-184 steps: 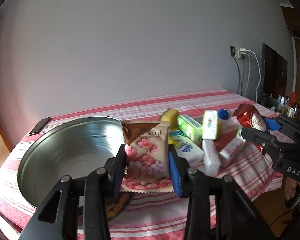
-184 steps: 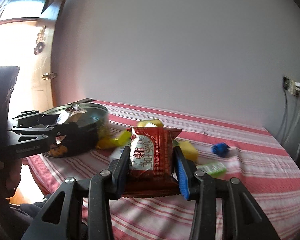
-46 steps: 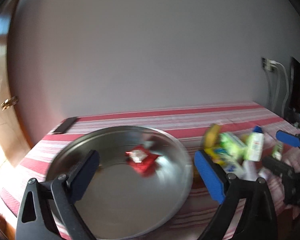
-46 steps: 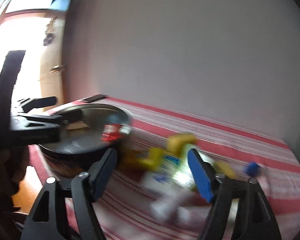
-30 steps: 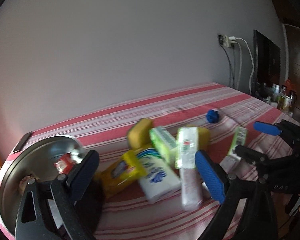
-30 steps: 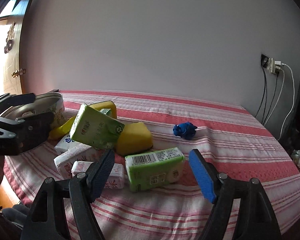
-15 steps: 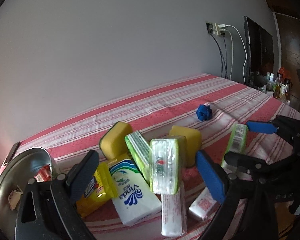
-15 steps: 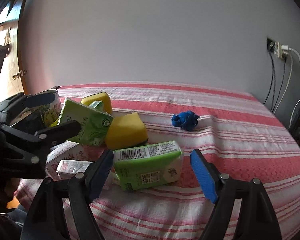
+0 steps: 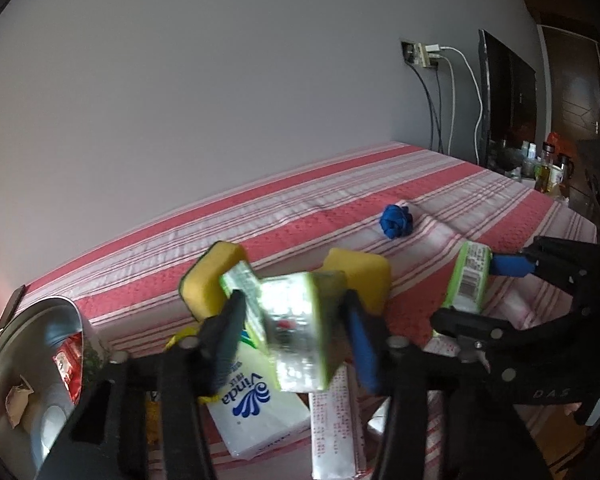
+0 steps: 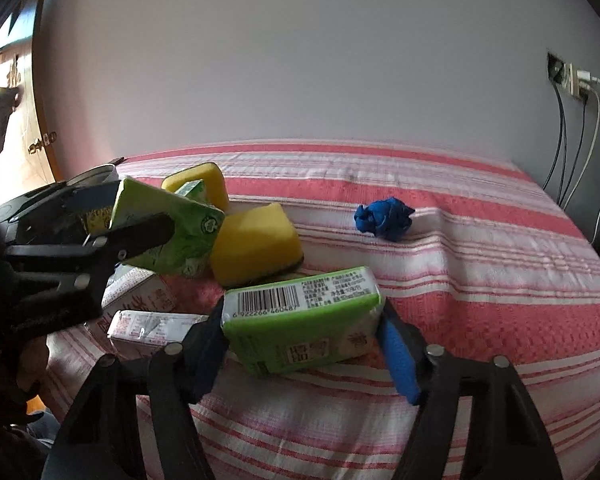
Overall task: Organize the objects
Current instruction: 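Reach left tool to white-green soap box while right tool reaches green box, then grasp the white-green soap box with left tool while right grasps green box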
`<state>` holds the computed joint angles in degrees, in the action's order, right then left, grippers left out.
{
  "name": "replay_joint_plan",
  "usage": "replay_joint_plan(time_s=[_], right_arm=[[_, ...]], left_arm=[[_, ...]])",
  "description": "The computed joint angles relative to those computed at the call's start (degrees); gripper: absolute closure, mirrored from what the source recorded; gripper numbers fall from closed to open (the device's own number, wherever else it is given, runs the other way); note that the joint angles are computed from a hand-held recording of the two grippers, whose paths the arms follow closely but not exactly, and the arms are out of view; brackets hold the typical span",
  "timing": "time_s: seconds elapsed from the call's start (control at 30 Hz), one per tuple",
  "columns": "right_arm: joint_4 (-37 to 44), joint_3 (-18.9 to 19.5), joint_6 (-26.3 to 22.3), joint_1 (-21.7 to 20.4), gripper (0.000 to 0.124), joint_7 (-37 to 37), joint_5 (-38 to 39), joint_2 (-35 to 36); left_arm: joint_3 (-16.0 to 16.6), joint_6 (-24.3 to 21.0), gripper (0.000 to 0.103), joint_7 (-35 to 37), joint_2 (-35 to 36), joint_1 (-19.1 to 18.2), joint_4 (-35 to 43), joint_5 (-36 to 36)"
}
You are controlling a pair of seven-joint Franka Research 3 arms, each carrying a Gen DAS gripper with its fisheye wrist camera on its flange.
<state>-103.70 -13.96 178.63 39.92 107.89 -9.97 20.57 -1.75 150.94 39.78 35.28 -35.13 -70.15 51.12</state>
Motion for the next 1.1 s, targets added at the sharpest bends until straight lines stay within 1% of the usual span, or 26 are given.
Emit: replay_joint_plan(time_s=[0.1,0.2,0.23,0.33,0.47,0.7,1.1], right_arm=[[-0.3,-4.8,1.1,4.0,0.055,2.9,-2.1,0.3],[-1.5,-6.5,3.9,5.2,0.055,3.8,-1.2,0.2],[-2.2,-7.8,5.4,6.4,0.055,4.1,-0.5,0.1],[-2.9,-10.6,7.1,9.0,0.055,3.5,1.7,0.5],[-3.1,-12.0,8.3,10.6,0.055,1.6,4.7,0.9],[-4.3,-16.7,11.8,15.5,0.055,-1.8,10.5,1.9],[-4.8,-18.1,15.4,18.3,0.055,-9.9,20.3,2.9]], left_arm=[[0.2,0.6,0.069,0.1,-0.2,-0.2,-0.3,0.5],[0.6,1.2,0.071,-0.9,-0.5,-0.5,-0.7,1.6],[1.0,1.5,0.072,-1.6,-0.7,-0.8,-1.0,2.4],[2.1,2.0,0.072,-4.5,-1.3,-1.7,-1.7,5.2],[2.7,2.5,0.073,-8.4,-2.1,-2.2,-2.7,9.2],[2.7,2.7,0.073,-15.3,-3.5,-2.1,-4.2,15.0],[1.9,0.7,0.073,-24.0,-5.0,-1.9,-5.6,23.1]])
